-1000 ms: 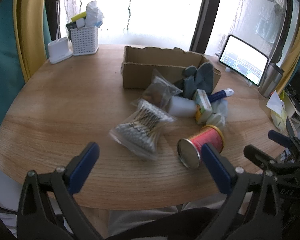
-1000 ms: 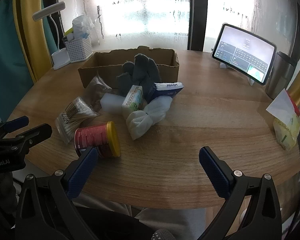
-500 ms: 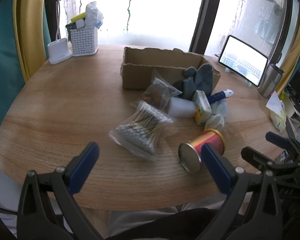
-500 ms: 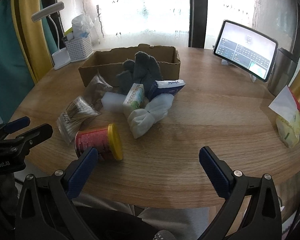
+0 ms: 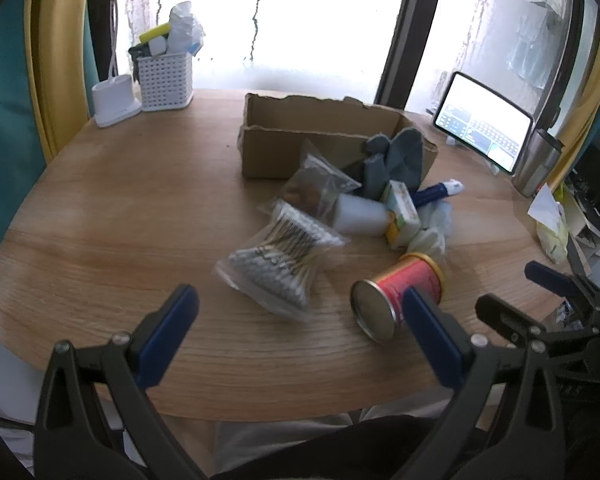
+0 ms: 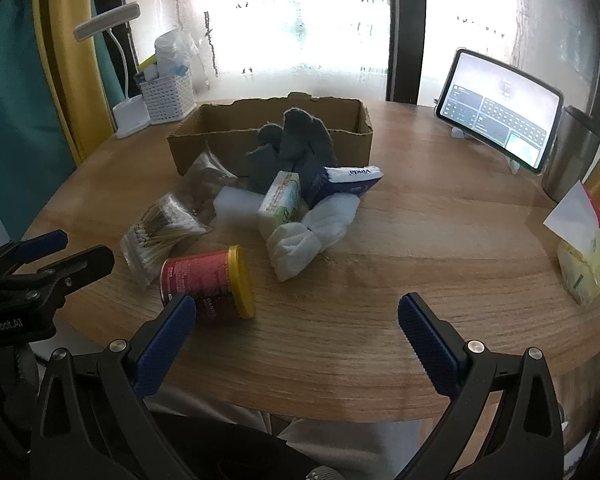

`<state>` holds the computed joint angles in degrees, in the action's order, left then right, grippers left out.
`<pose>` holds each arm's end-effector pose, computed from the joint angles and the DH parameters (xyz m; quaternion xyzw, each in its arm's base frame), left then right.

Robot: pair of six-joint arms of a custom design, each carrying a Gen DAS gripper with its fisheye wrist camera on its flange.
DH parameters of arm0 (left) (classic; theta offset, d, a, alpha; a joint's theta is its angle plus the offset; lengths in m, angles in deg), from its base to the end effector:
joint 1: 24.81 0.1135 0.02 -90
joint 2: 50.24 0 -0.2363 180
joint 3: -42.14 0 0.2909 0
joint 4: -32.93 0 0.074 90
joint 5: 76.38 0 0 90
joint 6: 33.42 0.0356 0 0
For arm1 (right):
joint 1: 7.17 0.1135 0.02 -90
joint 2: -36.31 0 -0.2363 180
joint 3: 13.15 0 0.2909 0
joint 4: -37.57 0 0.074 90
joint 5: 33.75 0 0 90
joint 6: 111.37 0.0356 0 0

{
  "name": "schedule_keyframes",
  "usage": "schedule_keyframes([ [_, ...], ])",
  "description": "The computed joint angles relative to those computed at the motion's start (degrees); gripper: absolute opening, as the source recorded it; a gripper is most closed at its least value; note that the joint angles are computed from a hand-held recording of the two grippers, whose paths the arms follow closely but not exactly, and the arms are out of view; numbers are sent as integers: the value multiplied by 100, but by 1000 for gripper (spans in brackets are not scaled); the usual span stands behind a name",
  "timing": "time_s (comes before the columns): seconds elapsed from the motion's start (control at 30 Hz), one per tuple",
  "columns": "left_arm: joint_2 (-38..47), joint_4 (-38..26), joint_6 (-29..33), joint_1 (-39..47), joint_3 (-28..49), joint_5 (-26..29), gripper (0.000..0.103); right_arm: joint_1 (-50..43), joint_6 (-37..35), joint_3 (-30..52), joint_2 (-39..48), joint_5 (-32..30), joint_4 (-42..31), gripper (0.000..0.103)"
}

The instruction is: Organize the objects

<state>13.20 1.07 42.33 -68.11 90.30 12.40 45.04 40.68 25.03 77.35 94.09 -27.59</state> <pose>0.1967 -0.1843 0.1679 0.2297 0.9020 -0.1672 0.3250 0.1218 0.1214 0.1594 0.1412 0.9199 -0.0213 0.3652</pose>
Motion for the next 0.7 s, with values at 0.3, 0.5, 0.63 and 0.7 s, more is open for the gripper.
schedule_keyframes([
  [0.3,-18,35,78,120,-53,57,103,-69,10,-58,-150,-153,86,103],
  [0.5,-101,39,167,350,-162,159,103,0,-79,87,202,-122,267,103],
  [0.63,-150,62,221,499,-249,260,103,-16,-255,204,575,-247,563,102],
  [0.7,-151,85,247,580,-287,318,103,-52,-361,266,765,-350,727,102],
])
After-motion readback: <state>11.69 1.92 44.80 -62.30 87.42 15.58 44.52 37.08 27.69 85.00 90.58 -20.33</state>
